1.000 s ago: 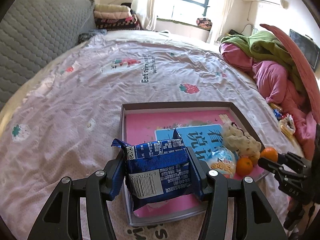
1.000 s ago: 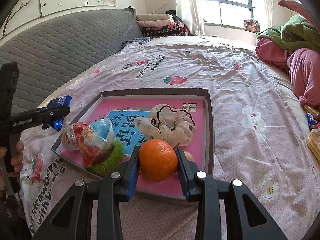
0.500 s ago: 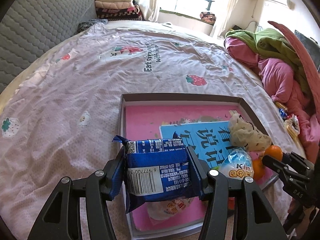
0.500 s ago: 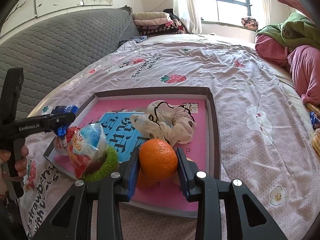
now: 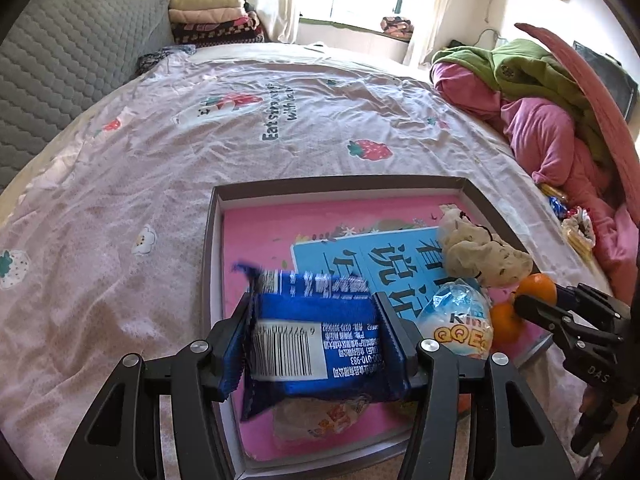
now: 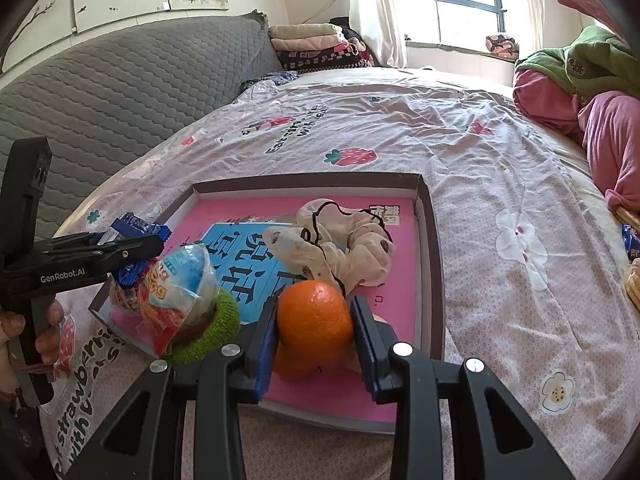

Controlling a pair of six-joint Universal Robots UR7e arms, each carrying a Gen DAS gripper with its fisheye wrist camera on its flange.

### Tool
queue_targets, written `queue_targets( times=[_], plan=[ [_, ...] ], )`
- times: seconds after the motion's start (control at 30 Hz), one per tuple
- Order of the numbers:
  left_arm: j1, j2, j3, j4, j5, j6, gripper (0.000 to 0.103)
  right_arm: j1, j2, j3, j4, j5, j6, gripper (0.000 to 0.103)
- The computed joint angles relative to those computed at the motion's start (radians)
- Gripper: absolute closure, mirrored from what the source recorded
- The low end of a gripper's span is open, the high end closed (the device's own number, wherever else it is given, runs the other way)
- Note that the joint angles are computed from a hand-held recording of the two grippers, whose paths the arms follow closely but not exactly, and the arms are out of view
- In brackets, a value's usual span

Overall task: Organize objects
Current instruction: 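Lower the packet and tangerine into the box and open both tools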

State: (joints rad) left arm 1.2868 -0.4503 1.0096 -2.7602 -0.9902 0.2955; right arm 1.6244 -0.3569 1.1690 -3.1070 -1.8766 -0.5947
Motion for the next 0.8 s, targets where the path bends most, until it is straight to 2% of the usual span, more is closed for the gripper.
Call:
queue_targets(
  times=[0.43,0.6,0.8],
  plan=[
    [0.012,0.031,-0.059,0.035,0.018,-0.038,0.040,0.002,0.000,0.002,-0.004,0.000,0.004,0.067],
    [0.017,0.048,-0.092,0.068,0.040,-0.052,0.033,0.000,-0.003,0.006,-0.004,0.005,0.009,0.067],
    [0.019,0.065,-0.115,0.083,0.056,-0.053,0.033,0.002,-0.014,0.020,-0.013,0.014,0.010,0.067]
  ],
)
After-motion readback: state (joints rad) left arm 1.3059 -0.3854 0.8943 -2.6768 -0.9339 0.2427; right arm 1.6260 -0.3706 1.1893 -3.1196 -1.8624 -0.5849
